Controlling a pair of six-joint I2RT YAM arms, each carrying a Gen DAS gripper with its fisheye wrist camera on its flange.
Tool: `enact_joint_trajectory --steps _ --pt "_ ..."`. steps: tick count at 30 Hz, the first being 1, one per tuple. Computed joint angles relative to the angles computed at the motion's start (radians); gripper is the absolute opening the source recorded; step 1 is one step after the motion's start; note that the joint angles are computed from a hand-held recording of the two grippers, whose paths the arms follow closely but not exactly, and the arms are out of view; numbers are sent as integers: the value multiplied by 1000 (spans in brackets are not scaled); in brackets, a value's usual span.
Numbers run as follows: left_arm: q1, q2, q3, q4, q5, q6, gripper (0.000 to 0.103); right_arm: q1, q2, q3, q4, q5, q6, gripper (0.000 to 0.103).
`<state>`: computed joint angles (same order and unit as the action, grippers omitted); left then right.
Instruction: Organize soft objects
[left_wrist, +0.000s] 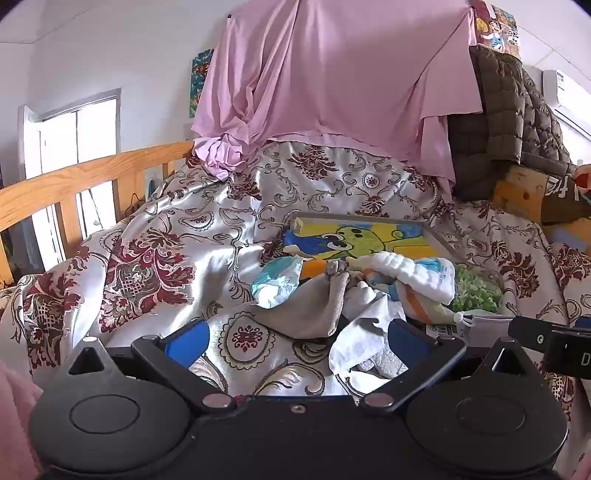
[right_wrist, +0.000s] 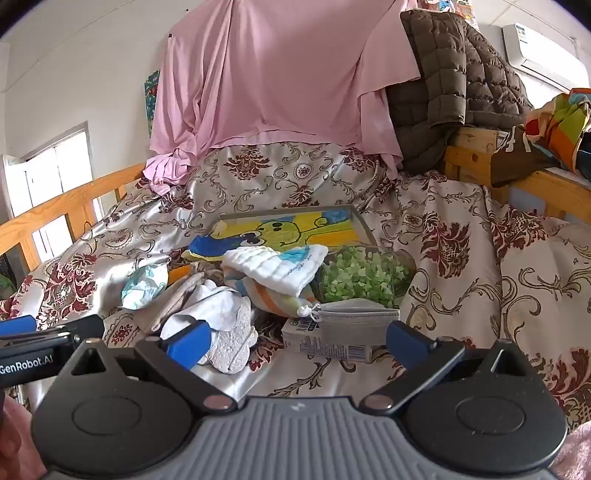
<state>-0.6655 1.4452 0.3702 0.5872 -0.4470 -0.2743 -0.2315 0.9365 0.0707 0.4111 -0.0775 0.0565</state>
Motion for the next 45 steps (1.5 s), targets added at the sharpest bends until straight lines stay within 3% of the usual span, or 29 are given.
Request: enact_joint_trajectory --steps 45 --pt "1 -3 2 -9 4 -4 102 -16 -1 3 -8 -17 -4 103"
